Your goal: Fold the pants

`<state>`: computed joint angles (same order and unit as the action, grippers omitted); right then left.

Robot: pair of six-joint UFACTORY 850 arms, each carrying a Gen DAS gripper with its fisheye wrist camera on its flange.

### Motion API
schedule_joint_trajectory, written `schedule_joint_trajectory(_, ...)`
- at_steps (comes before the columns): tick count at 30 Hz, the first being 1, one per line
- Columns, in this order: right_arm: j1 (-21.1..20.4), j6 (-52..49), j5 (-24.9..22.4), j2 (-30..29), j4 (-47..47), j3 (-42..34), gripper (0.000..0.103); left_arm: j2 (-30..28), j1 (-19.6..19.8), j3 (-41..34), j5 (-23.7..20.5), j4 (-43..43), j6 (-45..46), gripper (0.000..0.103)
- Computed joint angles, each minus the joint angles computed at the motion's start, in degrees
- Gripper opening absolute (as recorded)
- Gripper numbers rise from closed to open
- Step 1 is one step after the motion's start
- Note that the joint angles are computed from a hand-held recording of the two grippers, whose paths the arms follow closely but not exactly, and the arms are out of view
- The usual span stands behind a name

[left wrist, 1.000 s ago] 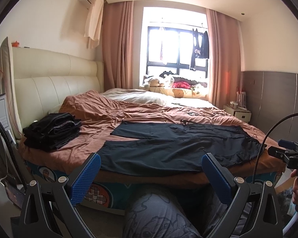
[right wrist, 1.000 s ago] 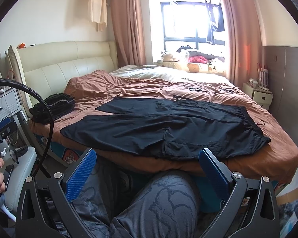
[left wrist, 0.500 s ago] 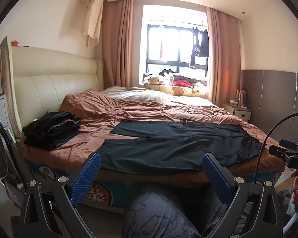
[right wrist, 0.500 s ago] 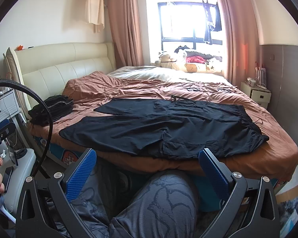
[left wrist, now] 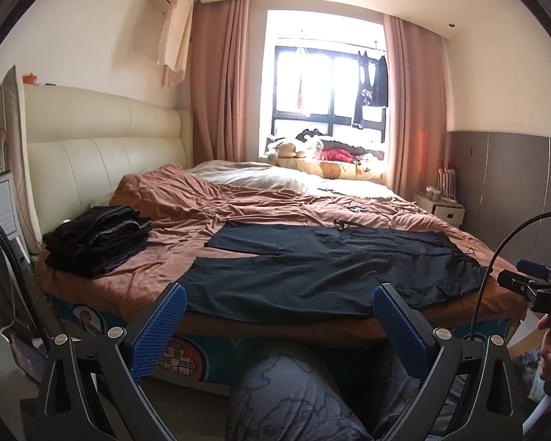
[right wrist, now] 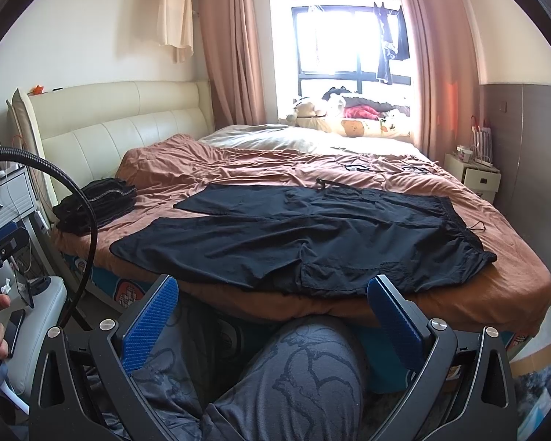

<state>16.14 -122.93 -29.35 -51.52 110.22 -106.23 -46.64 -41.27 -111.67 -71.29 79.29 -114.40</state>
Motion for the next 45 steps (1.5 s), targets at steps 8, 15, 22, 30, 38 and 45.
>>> schedule_joint_trajectory(8, -0.03, -0.09, 0.02, 0.02, 0.06, 0.03, 0.103, -0.27, -0.22, -0.13, -0.92, 0.13, -0.39, 0.103)
schedule_joint_trajectory(15, -0.05, -0.35, -0.08, 0.04, 0.26, 0.12, 0.103, -1.11, -0.46, -1.18, -1.81, 0.46, 0.04, 0.103)
schedule_joint_trajectory(22, -0.10, -0.86, 0.12, -0.47, 1.18, -0.54, 0.103, -0.58, 0.07, 0.21, -0.55, 0.55, -1.18, 0.102)
schedule_joint_trajectory(30, 0.04, 1.45, 2.24, -2.99, 0.30, -4.32, 0.103, 0.64, 2.31, 3.05, 2.70, 0.50, -3.50, 0.102)
schedule_joint_trajectory(38, 0.77, 0.57, 7.45, -6.64, 3.01, -9.67, 0.103, 0.07, 5.96, 3.38, 8.94, -2.34, -2.63, 0.102)
schedule_joint_trajectory(45, 1.08, 18.06, 10.65, -12.96, -11.34, -20.59, 0.103, 0.24, 8.94, 5.29, 13.70, -2.99, -5.13, 0.102)
